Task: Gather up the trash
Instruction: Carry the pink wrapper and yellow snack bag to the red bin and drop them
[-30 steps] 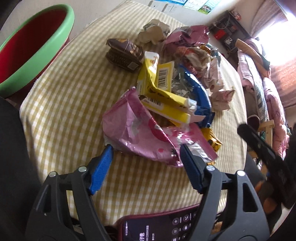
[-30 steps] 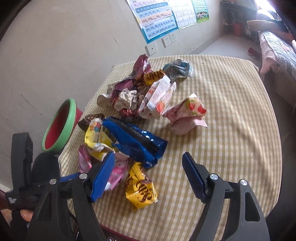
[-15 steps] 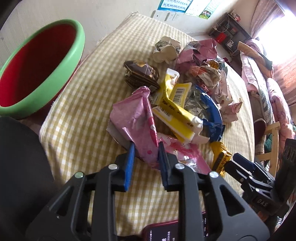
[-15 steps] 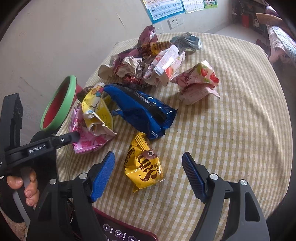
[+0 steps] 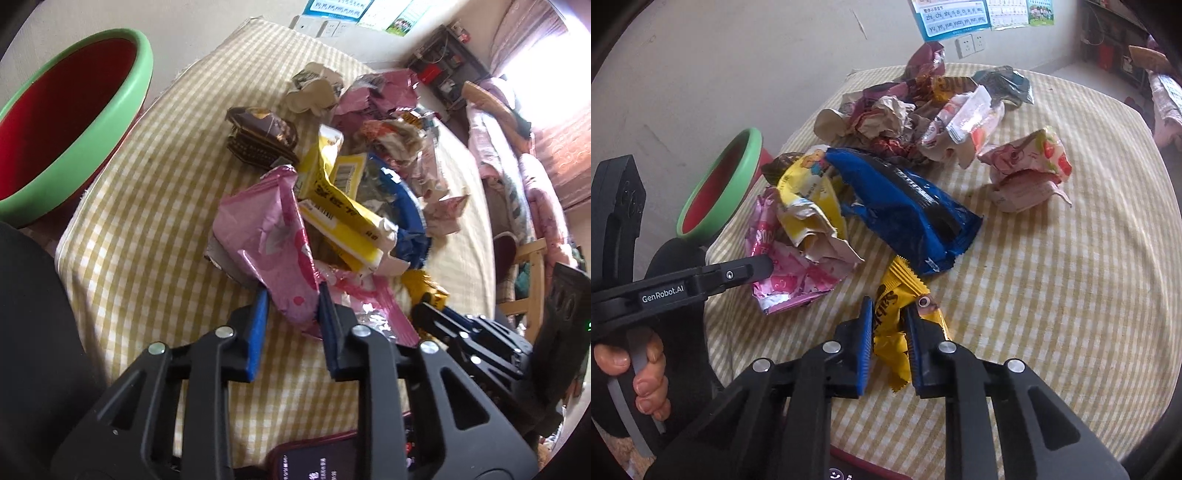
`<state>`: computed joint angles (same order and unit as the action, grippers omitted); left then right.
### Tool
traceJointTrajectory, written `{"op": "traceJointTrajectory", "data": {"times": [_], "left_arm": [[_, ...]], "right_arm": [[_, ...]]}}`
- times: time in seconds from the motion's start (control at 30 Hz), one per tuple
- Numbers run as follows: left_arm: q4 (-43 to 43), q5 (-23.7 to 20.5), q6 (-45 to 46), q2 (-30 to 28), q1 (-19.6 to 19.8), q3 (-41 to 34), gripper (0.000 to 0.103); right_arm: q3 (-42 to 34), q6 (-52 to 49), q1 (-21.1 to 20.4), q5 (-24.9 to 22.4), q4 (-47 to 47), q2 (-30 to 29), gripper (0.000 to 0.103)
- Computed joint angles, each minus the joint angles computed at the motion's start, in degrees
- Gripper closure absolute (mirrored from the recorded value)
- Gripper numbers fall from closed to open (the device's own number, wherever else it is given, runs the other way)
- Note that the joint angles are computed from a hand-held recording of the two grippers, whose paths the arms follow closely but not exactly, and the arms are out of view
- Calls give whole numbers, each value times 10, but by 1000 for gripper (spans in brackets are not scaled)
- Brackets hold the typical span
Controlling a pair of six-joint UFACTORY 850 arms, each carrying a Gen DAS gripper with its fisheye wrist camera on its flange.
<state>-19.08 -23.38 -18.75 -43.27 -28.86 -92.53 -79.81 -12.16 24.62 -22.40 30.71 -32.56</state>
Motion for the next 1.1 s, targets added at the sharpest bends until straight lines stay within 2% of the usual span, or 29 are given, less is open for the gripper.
{"op": "traceJointTrajectory", "data": {"times": [0.07, 0.13, 0.23, 0.4, 0.57, 0.73, 0.9, 1.1], "left_arm": [[12, 13, -12, 11, 1, 12, 81], [61, 31, -57, 24, 1, 25, 81], [214, 49, -184, 42, -5, 37, 81], [467, 53, -379, 66, -18, 49, 81], [610, 54, -483, 86, -24, 59, 82], [691, 64, -552, 104, -25, 71, 81], [714, 87, -575, 120, -23, 83, 81], [748, 91, -607, 129, -22, 92, 82]], "right_arm": [[6, -12, 2, 15, 9, 6, 87], [16, -31, 3, 34, 28, 16, 87], [27, -38, 5, 62, 38, 29, 87], [40, -47, 6, 89, 54, 46, 87], [50, -56, 13, 107, 63, 64, 87], [45, -47, 19, 117, 53, 70, 86], [40, -28, 22, 122, 40, 78, 86], [27, 12, 27, 130, 1, 80, 86]]}}
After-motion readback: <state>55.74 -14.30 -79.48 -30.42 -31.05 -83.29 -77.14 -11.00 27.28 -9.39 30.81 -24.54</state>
